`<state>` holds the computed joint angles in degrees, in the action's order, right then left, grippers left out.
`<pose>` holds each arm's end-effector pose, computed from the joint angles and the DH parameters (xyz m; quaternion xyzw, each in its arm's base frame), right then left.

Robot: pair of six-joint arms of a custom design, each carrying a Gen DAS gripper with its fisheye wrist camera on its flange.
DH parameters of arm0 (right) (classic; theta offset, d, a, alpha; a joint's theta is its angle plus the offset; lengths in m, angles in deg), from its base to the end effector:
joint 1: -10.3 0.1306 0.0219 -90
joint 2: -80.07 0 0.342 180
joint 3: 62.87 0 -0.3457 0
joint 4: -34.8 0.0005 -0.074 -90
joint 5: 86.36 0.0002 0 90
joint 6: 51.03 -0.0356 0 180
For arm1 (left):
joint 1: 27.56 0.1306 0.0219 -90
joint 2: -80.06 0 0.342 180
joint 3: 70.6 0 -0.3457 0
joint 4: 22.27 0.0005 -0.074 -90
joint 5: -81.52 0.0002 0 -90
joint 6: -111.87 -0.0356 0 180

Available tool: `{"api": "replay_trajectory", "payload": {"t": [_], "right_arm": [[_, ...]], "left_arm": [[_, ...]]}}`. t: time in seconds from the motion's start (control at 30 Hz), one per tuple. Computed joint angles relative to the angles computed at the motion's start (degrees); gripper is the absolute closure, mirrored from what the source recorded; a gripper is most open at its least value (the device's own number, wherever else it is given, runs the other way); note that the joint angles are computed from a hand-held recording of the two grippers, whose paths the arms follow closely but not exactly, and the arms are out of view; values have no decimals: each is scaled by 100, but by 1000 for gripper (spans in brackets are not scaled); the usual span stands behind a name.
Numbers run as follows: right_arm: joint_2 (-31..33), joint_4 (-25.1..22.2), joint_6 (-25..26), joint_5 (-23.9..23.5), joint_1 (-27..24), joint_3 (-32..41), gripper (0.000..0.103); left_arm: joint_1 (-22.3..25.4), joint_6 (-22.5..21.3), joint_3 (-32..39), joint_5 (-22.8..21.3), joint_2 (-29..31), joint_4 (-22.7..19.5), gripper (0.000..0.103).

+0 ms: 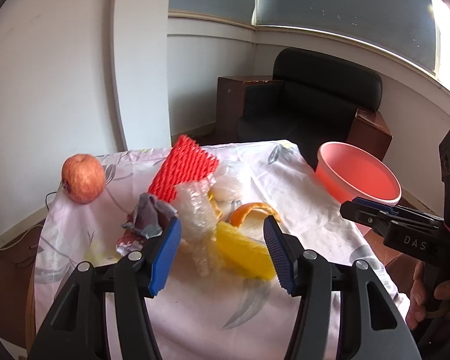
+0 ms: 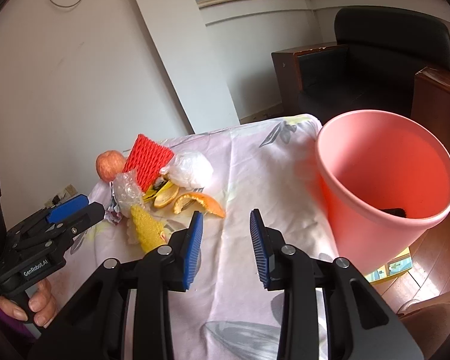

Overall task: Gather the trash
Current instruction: 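Move both open tools back toward the remaining trash on the table, then grasp the red foam net with the left tool while the right tool grasps the yellow foam net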

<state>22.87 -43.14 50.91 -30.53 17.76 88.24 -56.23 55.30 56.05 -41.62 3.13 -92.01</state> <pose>0.5709 0.0944 0.5031 -0.2511 0.8673 0.2626 0.3404 0.4371 -0.2174 0.5270 -0.1433 0.8840 0.0421 0.4430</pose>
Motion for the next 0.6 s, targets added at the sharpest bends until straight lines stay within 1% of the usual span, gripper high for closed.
{"api": "replay_trajectory", "payload": {"t": [0.17, 0.33, 0.47, 0.6], "right_arm": [[6, -108, 75, -6, 67, -5, 70], [-21, -185, 139, -137, 131, -88, 70], [21, -344, 257, -221, 215, -72, 70], [110, -550, 404, -299, 292, 46, 70]], "left_arm": [[39, 188, -339, -26, -209, 43, 47], [20, 373, -691, -160, -457, 27, 47], [22, 573, -978, -242, -655, -46, 47], [107, 757, -1198, -169, -802, -39, 47]]}}
